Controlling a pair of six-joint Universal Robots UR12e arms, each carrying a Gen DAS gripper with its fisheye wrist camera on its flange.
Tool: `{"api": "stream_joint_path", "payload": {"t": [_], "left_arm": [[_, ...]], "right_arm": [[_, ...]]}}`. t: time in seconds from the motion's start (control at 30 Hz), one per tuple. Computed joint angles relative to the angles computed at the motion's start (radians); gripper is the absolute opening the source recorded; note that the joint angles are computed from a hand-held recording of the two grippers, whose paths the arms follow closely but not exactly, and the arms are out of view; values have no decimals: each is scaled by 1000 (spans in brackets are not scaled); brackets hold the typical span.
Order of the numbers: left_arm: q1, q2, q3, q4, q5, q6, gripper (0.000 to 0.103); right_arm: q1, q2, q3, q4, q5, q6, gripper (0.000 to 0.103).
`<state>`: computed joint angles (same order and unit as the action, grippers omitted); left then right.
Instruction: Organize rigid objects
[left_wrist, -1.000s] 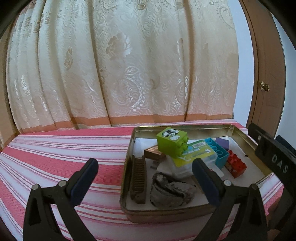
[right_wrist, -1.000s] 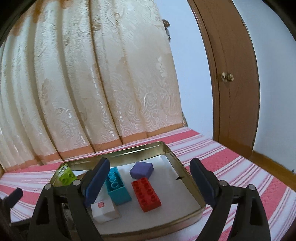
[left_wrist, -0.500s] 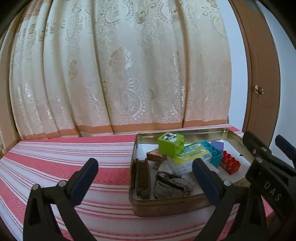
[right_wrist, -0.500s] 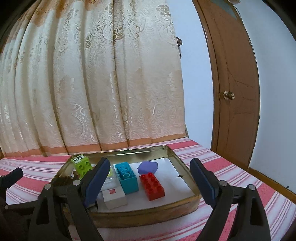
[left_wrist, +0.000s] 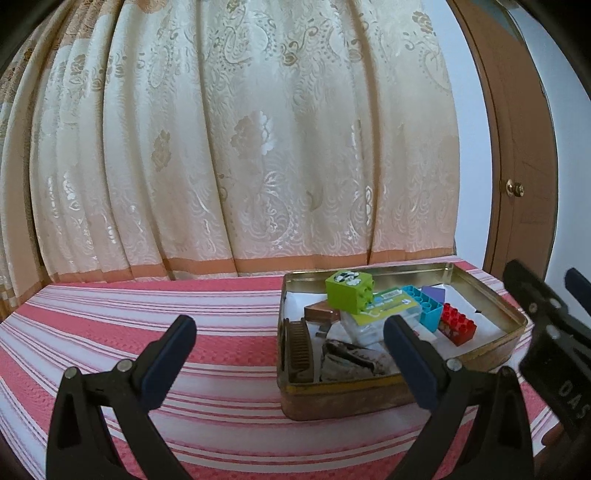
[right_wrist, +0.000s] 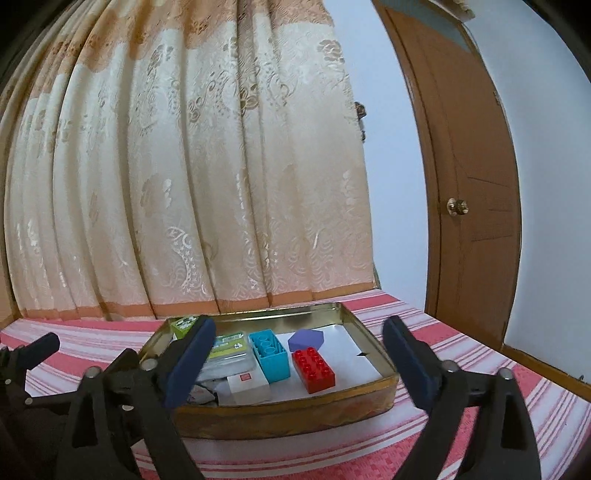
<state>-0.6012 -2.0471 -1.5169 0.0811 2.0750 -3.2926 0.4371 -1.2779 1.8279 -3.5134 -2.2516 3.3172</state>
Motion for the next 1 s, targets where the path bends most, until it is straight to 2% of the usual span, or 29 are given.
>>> {"api": "stream_joint_path", "payload": {"t": [0.1,0.37,1.0], "left_arm": [[2,4,-3,-10,-10,1,103],[2,10,-14,4,-20,0,103],[-3,8,-5,-39,16,-10,103]], "right_arm": [[2,2,3,-27,-7,0,97],[5,3,0,-29,-3,-23,97],[2,-3,-4,31,2,-4,97]]}}
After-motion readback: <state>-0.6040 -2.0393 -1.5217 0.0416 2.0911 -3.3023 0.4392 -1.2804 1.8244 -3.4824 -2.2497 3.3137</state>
